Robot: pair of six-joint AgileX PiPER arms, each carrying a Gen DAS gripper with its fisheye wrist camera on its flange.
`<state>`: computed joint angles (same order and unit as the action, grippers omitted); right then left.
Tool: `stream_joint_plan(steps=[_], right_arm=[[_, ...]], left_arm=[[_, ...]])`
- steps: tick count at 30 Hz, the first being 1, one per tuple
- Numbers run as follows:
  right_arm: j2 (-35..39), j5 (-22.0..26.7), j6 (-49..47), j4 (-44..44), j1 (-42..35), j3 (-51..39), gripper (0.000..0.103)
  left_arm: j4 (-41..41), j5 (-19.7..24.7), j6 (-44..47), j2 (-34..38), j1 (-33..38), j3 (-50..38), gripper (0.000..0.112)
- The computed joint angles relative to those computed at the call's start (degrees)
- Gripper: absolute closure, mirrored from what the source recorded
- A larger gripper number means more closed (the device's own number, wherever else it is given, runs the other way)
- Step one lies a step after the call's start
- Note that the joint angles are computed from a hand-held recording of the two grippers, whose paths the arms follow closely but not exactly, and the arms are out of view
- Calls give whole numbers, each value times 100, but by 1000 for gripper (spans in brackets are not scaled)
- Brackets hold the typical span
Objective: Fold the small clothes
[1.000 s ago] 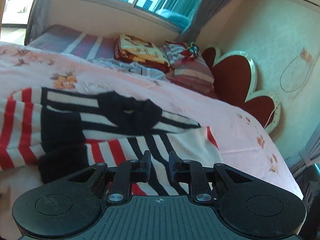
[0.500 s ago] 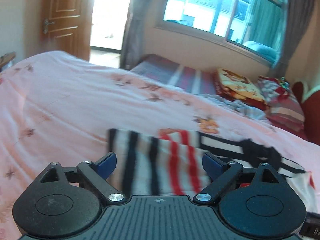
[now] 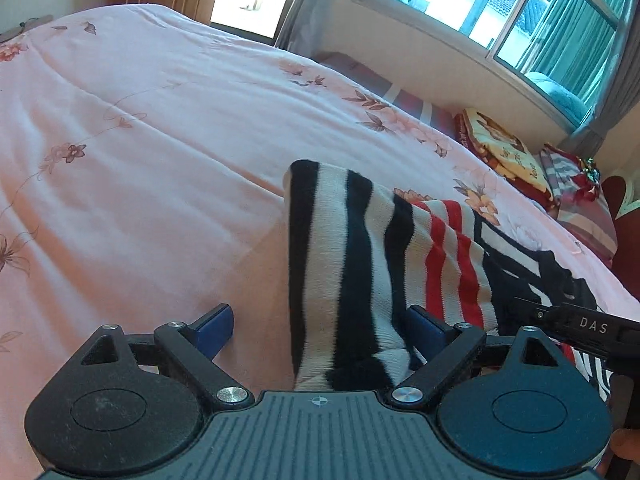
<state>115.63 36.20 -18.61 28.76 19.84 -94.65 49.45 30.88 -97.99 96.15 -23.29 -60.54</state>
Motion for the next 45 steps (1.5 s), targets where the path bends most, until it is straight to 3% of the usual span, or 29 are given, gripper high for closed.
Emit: stream_joint_plan(steps=[2, 10, 18, 21, 23, 26, 28, 30, 31, 34, 35, 36, 38, 41, 43, 45], right_arm=[[-111, -26, -350, 380, -20, 131, 90], [-1463, -388, -1988, 1838, -570, 1037, 91], [-2824, -442, -2585, 1404, -2258, 2214, 91], [-2714, -551, -2105, 580, -2727, 2478, 91], [-2303, -221, -1740, 158, -2899, 2401, 91], [-2306, -238, -1860, 648, -3102, 2670, 81], [-2379, -145, -2094, 1144, -3309, 2815, 69], [-2359, 18, -2125, 1371, -3486, 2861, 45], [-2339, 44, -2080, 1347, -3493, 2875, 44], [-2323, 6, -2239, 1518, -3425, 2972, 59], [-2271, 97, -2250, 1557, -3397, 2919, 71], [-2262, 119, -2183, 1495, -3333, 2896, 77], [-2316, -141, -2083, 1168, -3072, 2951, 78], [-2530, -486, -2157, 918, -2930, 3115, 97], [-2777, -971, -1988, 517, -2865, 3286, 98], [-2584, -833, -1374, -272, -2870, 3098, 101]], left_arm=[[-1, -36, -24, -57, 3, 56, 20], [141, 181, -30, -248, -351, -64, 20], [-168, 222, 659, 248, -1012, -965, 20], [-519, 345, 1067, 654, -1141, -1387, 20], [-893, 533, 1445, 965, -1190, -1702, 20], [-834, 732, 1515, 1154, -1259, -1828, 20], [-912, 723, 1558, 1102, -1242, -1791, 20], [-1048, 746, 1635, 1066, -1192, -1804, 20], [-1085, 684, 1633, 1041, -1159, -1764, 20], [-953, 727, 1584, 1136, -1207, -1787, 20], [-885, 782, 1547, 1170, -1242, -1820, 20], [-889, 849, 1573, 1217, -1255, -1897, 20], [-962, 826, 1635, 1206, -1227, -1912, 20], [-981, 725, 1676, 1113, -1189, -1795, 20], [-987, 686, 1693, 1076, -1165, -1753, 20], [-953, 651, 1709, 1104, -1158, -1750, 20]])
